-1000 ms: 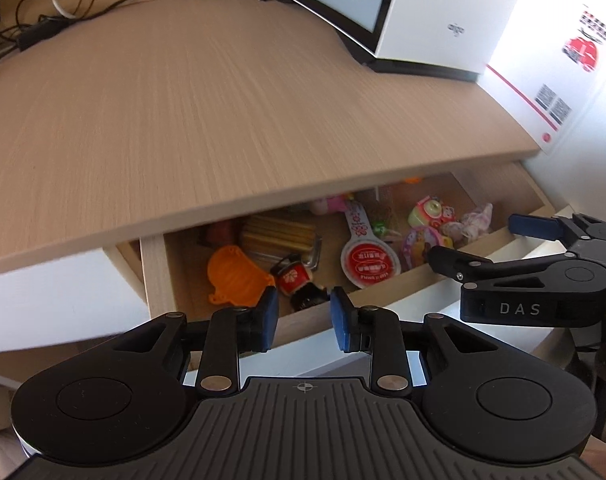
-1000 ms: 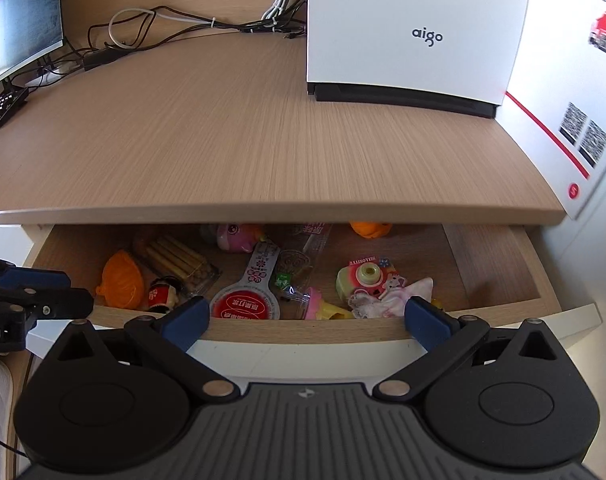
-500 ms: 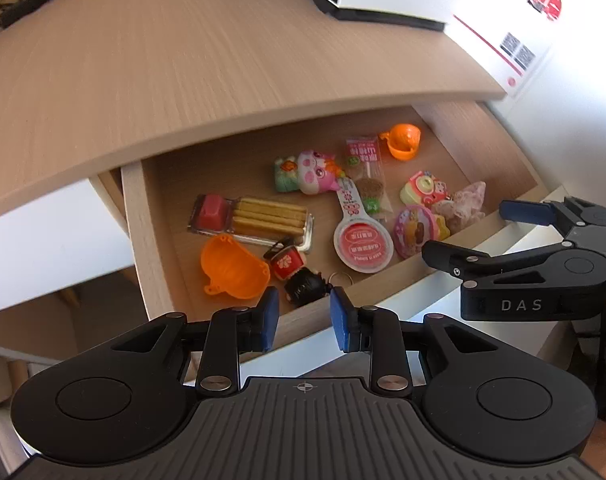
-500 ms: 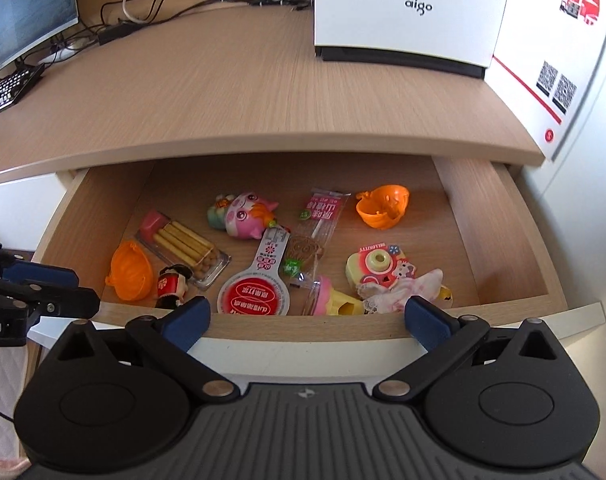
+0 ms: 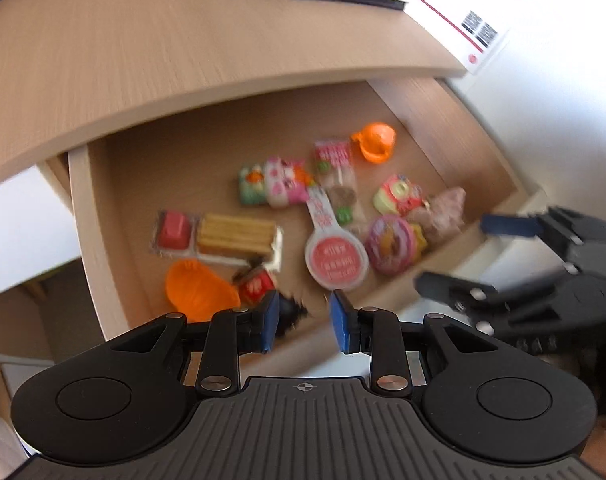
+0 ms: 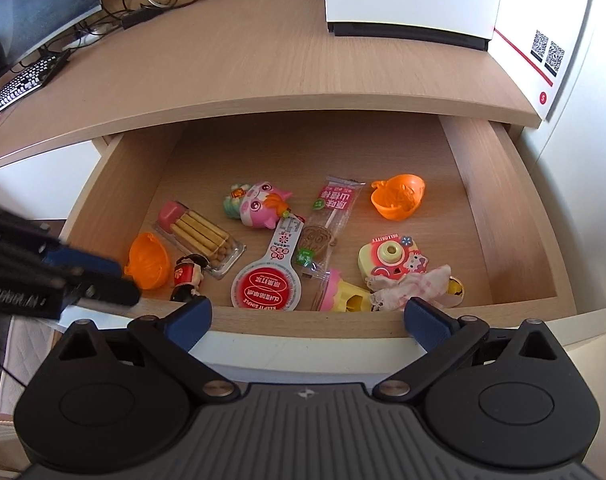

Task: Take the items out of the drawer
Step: 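Lower both open tools into the drawer over the toys, then close left gripper on pink pig figurine while right grasps orange cup toy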

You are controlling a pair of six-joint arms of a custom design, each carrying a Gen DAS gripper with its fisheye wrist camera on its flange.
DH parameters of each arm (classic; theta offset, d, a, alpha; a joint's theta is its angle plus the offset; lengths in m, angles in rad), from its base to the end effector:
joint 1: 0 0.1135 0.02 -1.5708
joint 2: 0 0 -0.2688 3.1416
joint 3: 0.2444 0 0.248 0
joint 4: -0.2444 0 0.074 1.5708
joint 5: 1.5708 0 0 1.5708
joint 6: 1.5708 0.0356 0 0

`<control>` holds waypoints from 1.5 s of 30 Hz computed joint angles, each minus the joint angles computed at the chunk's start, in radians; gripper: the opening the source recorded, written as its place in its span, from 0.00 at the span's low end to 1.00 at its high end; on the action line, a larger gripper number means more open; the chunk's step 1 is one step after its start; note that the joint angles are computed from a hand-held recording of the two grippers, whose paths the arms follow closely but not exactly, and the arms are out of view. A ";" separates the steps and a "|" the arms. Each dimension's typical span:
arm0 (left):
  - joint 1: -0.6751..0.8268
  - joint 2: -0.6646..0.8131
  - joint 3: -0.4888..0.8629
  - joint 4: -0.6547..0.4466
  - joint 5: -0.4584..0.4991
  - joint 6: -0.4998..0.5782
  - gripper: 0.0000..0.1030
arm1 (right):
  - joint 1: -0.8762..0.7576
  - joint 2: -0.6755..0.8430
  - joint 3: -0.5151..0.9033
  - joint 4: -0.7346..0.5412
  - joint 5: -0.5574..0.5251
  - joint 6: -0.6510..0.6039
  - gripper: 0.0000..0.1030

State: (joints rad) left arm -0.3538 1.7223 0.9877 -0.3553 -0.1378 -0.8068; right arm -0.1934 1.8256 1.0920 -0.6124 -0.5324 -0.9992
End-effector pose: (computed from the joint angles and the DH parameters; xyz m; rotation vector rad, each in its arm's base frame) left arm 0.3112 -0.1097 0.1656 -0.6408 2.5803 -0.2040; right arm 0.3273 -0.0457 0.1550 -1.1051 2.3866 0.4264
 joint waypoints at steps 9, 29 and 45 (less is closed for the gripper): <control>0.117 0.169 0.149 -0.084 0.052 -0.264 0.30 | -0.050 -0.008 0.031 0.036 -0.028 0.015 0.86; 0.078 0.301 0.201 0.154 -0.150 0.666 0.32 | -0.096 0.138 0.239 -0.030 -0.041 0.029 0.86; 0.159 0.405 0.245 0.199 0.002 0.840 0.49 | -0.099 0.146 0.246 -0.080 -0.015 -0.003 0.86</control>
